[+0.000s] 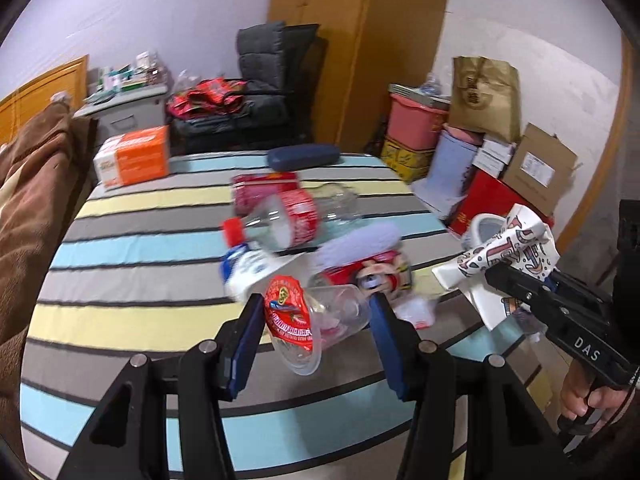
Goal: Collect trash
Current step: 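Carry the paper cup and plastic cup over the white bin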
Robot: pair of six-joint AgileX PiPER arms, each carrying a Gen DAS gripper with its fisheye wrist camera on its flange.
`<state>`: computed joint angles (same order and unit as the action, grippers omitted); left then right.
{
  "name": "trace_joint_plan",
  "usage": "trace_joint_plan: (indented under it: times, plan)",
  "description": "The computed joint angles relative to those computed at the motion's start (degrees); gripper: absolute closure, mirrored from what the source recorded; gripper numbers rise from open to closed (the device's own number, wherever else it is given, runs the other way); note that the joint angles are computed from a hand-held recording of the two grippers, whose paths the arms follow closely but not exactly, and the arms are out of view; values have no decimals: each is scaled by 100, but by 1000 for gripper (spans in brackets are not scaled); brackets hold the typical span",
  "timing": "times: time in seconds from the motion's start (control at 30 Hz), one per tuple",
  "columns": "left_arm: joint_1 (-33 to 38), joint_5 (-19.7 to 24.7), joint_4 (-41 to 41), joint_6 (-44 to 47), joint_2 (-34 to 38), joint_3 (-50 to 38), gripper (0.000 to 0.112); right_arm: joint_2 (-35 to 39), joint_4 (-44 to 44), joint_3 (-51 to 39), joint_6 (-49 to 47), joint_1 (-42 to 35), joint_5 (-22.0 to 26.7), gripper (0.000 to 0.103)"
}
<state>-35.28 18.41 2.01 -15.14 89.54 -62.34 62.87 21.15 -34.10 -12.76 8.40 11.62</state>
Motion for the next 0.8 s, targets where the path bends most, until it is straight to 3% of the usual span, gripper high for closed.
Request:
trace_joint_plan:
  times: [0.27,0.47,0.8]
  plan:
    - [-672,272,494,-396,503,-881,57,-392,966,130,-1162,-1138,316,86]
    - [-1049,517,429,-268,1017,-1683,57,-512,1578,130,-1941,-1932,562,86]
    - [-1563,1054,123,203,2041,-3305,57,-422,1572,20,-2132,-3070,793,86]
